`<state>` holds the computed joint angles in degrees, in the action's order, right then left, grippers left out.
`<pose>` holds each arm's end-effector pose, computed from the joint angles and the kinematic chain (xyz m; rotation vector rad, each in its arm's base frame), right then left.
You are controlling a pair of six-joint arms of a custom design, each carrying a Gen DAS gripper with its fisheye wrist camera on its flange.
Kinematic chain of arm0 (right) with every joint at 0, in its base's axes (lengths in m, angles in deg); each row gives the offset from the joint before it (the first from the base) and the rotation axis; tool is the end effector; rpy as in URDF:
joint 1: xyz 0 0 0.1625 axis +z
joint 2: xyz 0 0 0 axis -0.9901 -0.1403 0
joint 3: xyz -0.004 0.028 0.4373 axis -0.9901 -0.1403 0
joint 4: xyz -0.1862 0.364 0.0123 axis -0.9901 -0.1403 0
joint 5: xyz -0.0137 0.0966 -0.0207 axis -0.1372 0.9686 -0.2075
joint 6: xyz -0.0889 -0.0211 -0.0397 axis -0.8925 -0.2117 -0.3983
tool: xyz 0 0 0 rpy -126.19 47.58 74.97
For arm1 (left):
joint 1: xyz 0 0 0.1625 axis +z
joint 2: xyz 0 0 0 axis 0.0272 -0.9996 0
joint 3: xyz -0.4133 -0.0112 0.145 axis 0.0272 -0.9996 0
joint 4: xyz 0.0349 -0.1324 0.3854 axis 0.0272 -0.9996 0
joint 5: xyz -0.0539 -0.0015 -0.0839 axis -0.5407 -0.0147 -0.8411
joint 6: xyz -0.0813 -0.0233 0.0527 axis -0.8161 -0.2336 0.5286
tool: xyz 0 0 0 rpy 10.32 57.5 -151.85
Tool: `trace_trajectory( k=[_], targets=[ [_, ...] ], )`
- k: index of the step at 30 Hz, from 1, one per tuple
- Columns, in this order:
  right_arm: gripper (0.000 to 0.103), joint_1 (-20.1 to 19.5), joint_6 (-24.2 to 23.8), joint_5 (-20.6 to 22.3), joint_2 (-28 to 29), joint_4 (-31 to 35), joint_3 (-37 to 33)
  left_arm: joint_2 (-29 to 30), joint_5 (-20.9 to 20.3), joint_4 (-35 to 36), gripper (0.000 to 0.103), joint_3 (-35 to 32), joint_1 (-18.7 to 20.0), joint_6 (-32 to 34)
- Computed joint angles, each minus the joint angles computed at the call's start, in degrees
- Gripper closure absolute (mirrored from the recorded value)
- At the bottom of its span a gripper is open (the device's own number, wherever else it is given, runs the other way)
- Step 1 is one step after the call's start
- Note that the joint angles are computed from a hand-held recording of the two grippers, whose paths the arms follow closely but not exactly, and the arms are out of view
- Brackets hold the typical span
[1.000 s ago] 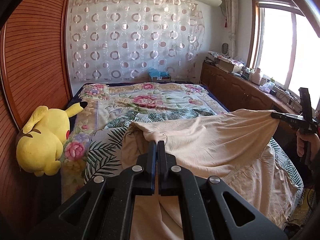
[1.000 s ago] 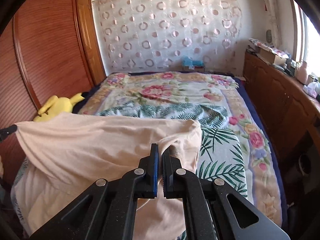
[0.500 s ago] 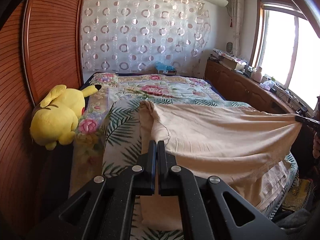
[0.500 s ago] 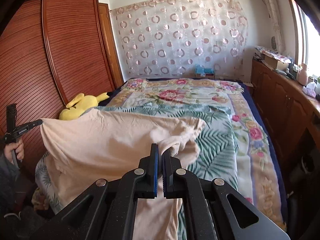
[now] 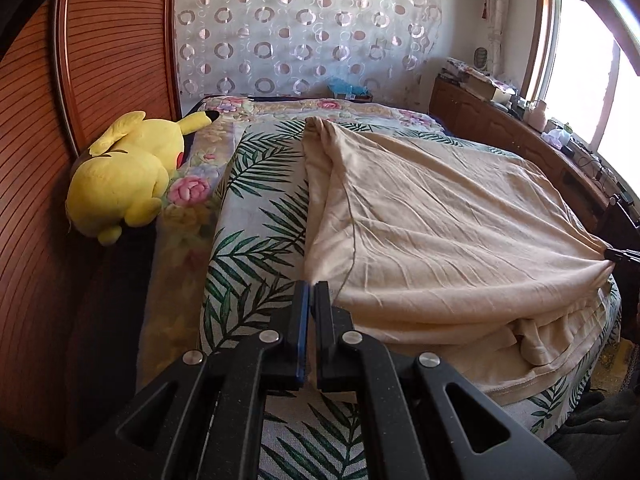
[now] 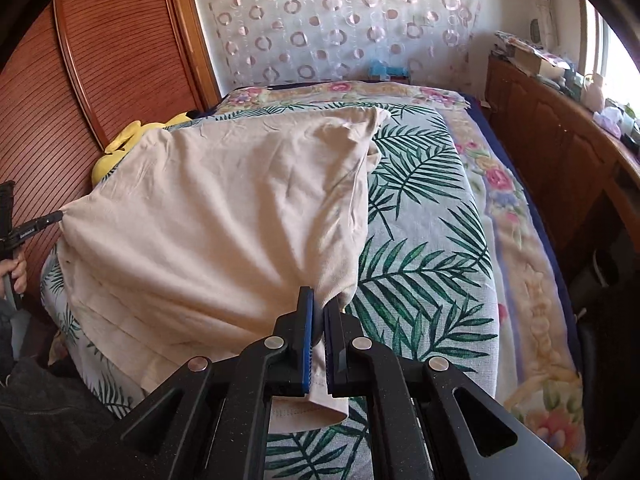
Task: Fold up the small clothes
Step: 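Fold the lifted shirt edge over with both grippers and release it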
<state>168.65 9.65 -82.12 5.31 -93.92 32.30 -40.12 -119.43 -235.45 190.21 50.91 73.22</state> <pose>0.0756 -0.5257 0.3704 0.6430 -2.4056 0.8125 -0.1771 -0.5716 0.2099 0.4551 2.3225 -0.9151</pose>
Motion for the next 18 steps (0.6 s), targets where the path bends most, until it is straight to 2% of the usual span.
trace_trajectory(
  k=[1,2,3,4,5,7,11,18],
  targets=[
    [0.1,0.25,0.01,-0.21,0.09,-0.32,-0.07,-0.19,-0.3,0.17,0.101,-0.03,0.11,0.06],
    [0.095,0.31,-0.14,-0.09,0.1,-0.47,-0.19,-0.38,-0.72,-0.05,0.096,0.3,0.14,0.16],
    [0.092,0.93,-0.03,-0.53,-0.06,-1.39,0.51,-0.55,-1.09,-0.04,0.085,0.75,0.07,-0.11],
    [0.085,2.1,0.36,-1.52,-0.61,-2.64,2.08,-0.64,-0.79,-0.01,0.079,1.14,-0.07,-0.34],
    [0.083,2.26,0.11,-1.73,-0.71,-3.02,2.22,-0.76,-0.64,-0.27,0.072,1.58,-0.14,-0.18],
    [0.083,2.1,-0.46,-1.02,-2.46,-3.42,4.16,-1.01,-1.42,-0.3,0.063,2.42,-0.13,-0.17],
    [0.082,1.78,-1.0,-2.18,-3.08,-4.62,5.26,-0.97,-1.08,-0.68,0.062,3.15,-0.52,-1.3],
    [0.082,2.04,-1.36,-1.86,-4.48,-4.65,6.96,-0.95,-4.35,-2.8,0.062,4.21,-2.37,-1.36]
  ],
)
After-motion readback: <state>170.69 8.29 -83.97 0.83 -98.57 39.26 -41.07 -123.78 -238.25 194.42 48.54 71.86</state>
